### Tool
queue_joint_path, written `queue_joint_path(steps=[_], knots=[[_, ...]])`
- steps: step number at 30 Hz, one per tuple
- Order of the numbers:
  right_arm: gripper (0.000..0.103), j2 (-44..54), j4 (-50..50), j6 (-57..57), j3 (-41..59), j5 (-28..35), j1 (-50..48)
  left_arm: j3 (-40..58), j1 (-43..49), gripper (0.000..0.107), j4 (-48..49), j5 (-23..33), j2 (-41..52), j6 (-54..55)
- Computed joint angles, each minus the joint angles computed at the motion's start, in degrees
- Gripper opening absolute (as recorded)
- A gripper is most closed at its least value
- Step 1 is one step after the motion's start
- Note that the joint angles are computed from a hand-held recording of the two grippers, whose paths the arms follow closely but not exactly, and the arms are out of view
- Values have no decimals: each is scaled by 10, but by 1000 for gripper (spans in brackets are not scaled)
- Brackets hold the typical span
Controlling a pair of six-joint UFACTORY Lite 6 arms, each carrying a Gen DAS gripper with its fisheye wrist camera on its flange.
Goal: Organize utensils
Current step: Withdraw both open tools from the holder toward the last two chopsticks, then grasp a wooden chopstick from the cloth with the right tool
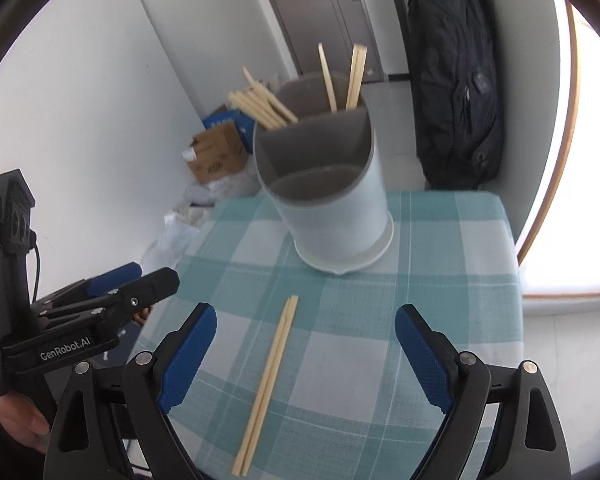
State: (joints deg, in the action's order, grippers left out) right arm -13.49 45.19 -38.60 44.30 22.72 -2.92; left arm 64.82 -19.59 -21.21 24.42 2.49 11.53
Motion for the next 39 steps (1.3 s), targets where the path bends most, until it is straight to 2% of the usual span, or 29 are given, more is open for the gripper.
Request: queue_joint_path(steps=[4, 5, 6, 9, 13, 15, 16, 18, 22, 29, 31, 39], knots=[[90, 73, -30, 33, 40, 11, 16, -8, 11, 76, -6, -2, 8, 13], [83, 93, -30, 36, 53, 20, 20, -5, 18, 77, -13, 1, 13, 19], [71, 124, -32, 40, 73, 29, 23, -1, 29, 77, -33, 7, 20, 38], [59, 185, -98, 111, 118, 26, 43, 19, 62, 77, -88, 32, 43, 76], [46, 245, -156, 167, 166, 17, 68, 31, 86, 76, -98, 37, 61, 80], [31, 277, -216, 217, 197, 16, 85, 36, 93, 76, -107, 45, 66, 80], [29, 288, -240, 238, 207, 15, 90, 39, 95, 76, -111, 49, 69, 78], [28, 314, -298, 292, 230, 14, 103, 40, 99, 76, -116, 50, 72, 80], [28, 355, -349, 348, 271, 23, 118, 44, 105, 77, -120, 55, 76, 83], [26, 370, -560, 535, 297, 43, 162, 60, 128, 76, -141, 77, 95, 98], [19, 375, -597, 569, 302, 58, 166, 62, 131, 76, -143, 79, 96, 100], [18, 355, -577, 551, 288, 72, 159, 61, 135, 76, -157, 88, 89, 115]])
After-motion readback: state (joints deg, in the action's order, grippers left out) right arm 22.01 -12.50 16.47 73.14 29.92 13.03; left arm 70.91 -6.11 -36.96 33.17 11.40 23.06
